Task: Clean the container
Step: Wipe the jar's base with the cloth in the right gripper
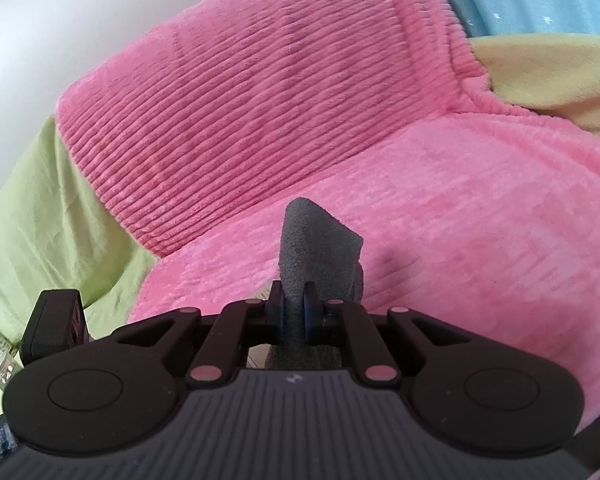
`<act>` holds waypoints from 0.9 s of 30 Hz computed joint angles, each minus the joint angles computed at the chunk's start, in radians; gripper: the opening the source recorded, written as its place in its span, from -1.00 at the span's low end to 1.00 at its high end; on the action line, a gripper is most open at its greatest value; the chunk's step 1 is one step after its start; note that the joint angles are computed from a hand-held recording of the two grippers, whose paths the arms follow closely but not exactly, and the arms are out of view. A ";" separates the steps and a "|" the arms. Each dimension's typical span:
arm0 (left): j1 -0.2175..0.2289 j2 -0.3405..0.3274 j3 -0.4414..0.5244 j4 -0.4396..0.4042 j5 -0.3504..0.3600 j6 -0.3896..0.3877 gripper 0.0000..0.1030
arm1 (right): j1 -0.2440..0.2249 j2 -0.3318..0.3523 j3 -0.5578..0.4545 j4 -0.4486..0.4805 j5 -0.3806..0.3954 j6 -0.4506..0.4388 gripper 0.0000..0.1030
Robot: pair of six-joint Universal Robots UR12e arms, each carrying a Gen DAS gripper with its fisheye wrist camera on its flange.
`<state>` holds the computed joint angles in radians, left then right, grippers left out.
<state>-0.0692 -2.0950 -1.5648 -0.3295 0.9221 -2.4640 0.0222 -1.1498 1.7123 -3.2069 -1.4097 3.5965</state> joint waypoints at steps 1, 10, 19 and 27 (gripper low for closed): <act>0.003 0.007 -0.009 0.001 0.000 0.002 0.66 | 0.001 0.002 -0.005 0.003 0.012 -0.014 -0.87; 0.002 0.039 -0.052 0.026 0.046 0.005 0.65 | 0.029 0.047 -0.088 0.103 0.047 -0.155 -0.86; -0.012 0.037 -0.058 0.050 0.091 0.047 0.65 | 0.008 0.047 -0.098 0.131 0.215 -0.212 -0.87; -0.018 0.037 -0.067 0.081 0.103 0.064 0.65 | 0.007 0.065 -0.107 0.105 0.118 -0.128 -0.85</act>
